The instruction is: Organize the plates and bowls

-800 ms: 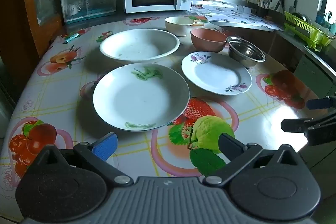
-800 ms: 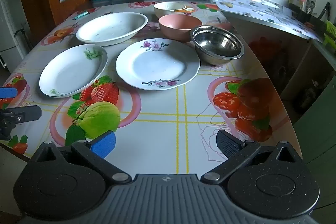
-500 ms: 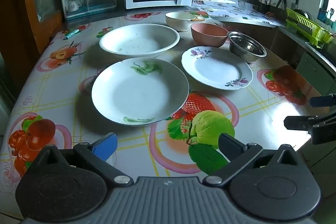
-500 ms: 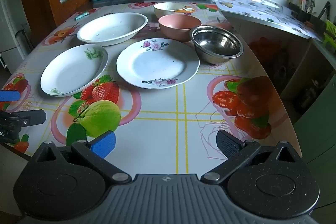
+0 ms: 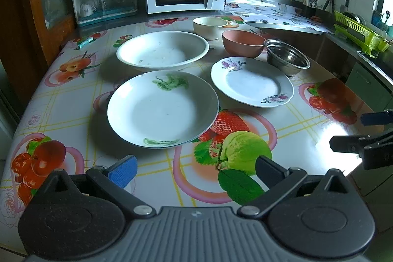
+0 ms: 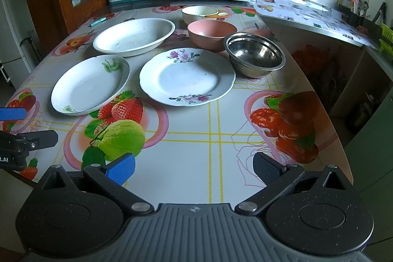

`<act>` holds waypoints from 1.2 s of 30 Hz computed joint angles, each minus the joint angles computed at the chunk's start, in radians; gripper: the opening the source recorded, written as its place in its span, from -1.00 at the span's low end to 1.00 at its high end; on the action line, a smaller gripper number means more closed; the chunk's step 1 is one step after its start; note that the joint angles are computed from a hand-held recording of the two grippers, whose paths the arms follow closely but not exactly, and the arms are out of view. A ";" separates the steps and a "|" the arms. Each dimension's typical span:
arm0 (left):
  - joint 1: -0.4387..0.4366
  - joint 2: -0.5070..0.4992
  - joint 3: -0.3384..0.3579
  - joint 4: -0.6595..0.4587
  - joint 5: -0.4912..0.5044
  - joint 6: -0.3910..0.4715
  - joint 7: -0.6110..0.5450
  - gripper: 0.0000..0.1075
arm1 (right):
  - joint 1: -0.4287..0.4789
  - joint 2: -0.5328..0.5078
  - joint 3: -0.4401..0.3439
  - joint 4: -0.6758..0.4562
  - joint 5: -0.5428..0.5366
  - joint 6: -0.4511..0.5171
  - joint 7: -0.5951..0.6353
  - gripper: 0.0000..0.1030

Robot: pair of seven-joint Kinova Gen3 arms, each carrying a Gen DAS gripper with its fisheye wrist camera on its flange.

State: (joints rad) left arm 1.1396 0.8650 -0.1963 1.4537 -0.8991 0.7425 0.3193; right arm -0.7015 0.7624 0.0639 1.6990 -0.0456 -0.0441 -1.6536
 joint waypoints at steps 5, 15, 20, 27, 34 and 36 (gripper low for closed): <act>0.008 -0.002 -0.001 0.003 -0.007 0.006 0.007 0.92 | 0.000 -0.002 -0.004 0.002 0.001 -0.004 0.004 1.00; 0.006 -0.005 0.010 0.000 -0.010 0.015 0.008 0.92 | -0.001 -0.010 -0.007 0.017 -0.007 -0.023 0.012 1.00; 0.007 -0.001 0.012 -0.005 -0.008 0.021 0.009 0.92 | 0.004 -0.010 -0.012 0.017 -0.011 -0.023 0.017 1.00; 0.007 -0.001 0.015 -0.008 -0.002 0.023 0.010 0.92 | 0.007 -0.012 -0.018 0.016 -0.010 -0.023 0.026 1.00; 0.008 -0.001 0.014 -0.008 -0.002 0.021 0.011 0.92 | 0.011 -0.012 -0.024 0.016 -0.011 -0.025 0.028 1.00; 0.009 -0.001 0.013 -0.008 -0.001 0.022 0.011 0.92 | 0.010 -0.011 -0.023 0.015 -0.012 -0.026 0.029 1.00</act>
